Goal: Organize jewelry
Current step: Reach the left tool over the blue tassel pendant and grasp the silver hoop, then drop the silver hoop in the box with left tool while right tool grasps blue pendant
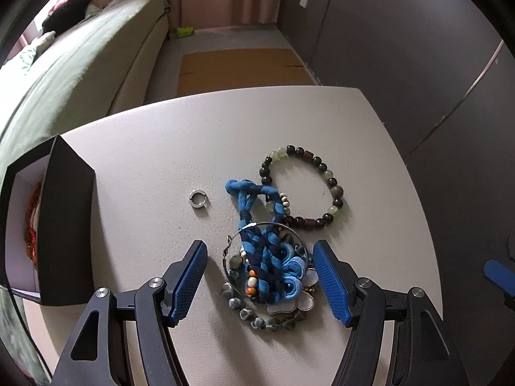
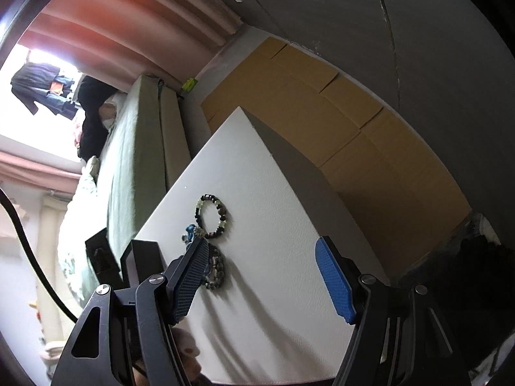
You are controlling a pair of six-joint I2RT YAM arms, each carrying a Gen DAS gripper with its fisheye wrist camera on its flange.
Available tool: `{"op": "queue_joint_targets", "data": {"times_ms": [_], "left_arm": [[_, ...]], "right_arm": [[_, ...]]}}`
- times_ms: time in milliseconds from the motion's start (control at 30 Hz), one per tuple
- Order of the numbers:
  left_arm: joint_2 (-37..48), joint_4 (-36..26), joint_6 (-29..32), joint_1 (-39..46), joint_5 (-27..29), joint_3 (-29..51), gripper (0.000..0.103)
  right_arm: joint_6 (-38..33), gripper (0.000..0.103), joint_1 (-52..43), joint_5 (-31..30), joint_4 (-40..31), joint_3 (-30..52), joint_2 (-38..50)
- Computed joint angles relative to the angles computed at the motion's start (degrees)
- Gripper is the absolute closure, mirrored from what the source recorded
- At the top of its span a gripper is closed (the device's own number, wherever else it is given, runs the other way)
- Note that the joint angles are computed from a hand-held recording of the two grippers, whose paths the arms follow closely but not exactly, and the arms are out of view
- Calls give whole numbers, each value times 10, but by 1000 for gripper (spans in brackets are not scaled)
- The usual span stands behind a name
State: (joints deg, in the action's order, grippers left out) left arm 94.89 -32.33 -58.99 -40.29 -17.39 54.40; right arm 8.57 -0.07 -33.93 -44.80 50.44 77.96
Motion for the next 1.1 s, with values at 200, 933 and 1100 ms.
{"op": "queue_joint_targets", "data": {"times_ms": [200, 933, 1100], "left_arm": [[1, 6, -13, -13, -11, -5, 39], [-309, -23, 13, 26, 1, -148, 51], [-399, -37, 32, 73, 14, -188, 51]], "right_arm": [[4, 33, 6, 2, -1, 0, 1], [70, 33, 112, 7, 68, -19, 13], [102, 41, 175, 19, 107, -27, 20]]}}
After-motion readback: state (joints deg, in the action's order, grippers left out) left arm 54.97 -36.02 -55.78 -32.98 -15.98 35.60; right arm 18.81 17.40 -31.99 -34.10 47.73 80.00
